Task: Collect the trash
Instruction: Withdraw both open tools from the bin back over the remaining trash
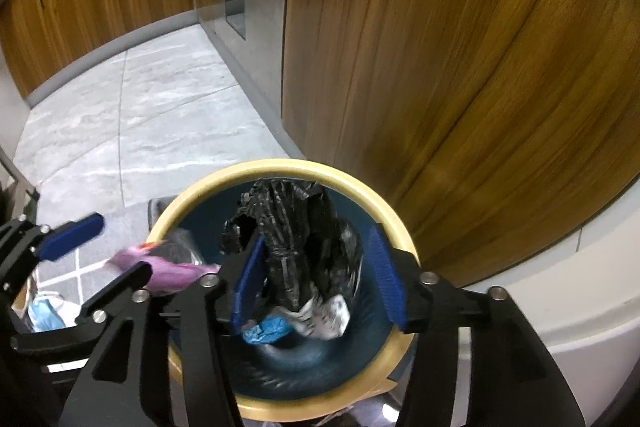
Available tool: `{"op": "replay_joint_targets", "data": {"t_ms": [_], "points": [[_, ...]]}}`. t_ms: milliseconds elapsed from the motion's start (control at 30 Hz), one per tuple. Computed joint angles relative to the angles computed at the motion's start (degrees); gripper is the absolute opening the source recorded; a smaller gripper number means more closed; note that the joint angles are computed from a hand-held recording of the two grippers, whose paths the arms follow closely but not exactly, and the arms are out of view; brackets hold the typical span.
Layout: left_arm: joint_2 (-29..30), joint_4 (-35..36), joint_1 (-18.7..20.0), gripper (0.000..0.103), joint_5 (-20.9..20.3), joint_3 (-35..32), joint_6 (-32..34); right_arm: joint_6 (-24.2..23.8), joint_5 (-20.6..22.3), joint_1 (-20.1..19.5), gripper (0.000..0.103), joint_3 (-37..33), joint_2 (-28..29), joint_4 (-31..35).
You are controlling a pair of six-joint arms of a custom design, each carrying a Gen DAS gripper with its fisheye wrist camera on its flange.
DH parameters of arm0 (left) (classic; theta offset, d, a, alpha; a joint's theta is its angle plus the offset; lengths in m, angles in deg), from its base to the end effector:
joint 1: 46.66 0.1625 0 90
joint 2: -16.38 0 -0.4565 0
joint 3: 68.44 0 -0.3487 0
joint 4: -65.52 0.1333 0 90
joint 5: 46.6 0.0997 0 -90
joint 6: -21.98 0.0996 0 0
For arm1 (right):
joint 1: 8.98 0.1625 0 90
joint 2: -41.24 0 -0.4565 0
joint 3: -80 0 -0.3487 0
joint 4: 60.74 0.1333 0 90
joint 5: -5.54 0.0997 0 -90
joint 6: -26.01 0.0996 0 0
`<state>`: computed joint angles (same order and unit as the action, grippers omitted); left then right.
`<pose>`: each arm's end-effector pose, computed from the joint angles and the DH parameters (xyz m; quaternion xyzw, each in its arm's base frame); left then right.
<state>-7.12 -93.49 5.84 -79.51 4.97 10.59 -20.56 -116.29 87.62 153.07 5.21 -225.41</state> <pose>-0.2876 -0.7311 0.0592 0.1184 0.8618 -0.3277 0.3687 0.1697 -0.7637 0.2148 0.3283 -0.8536 0.2028 0.3499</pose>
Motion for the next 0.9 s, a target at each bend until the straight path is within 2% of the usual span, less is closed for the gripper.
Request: {"op": "replay_joint_targets", "data": {"t_ms": [167, 333, 400, 667, 800, 900], "points": [[-2.63, -2.39, -0.54, 0.059, 0.6, 4.82, -2.34, -0.18, 0.33, 0.22, 0.074, -0.15, 0.19, -0.35], [-6.33, -3.15, -1.47, 0.06, 2.69, 11.04, -5.91, -1.19, 0.67, 0.35, 0.083, 0.35, 0.08, -1.54], [-8.04, -2.25, -1.84, 0.061, 3.81, 13.04, -7.99, -2.26, 0.04, 0.51, 0.092, 0.57, 0.26, -2.84], [-15.22, -1.94, -5.37, 0.065, 7.53, 22.6, -14.99, -8.13, -4.36, 1.37, 0.096, 1.23, 1.65, -4.51], [-19.77, 2.67, -8.01, 0.066, 8.91, 28.38, -23.59, -7.18, -5.12, 1.57, 0.097, 2.83, 0.65, -0.86], [-23.04, 7.1, -10.14, 0.066, 9.54, 32.55, -30.4, -7.57, -7.2, 1.71, 0.097, 4.54, 0.22, 0.39]]}}
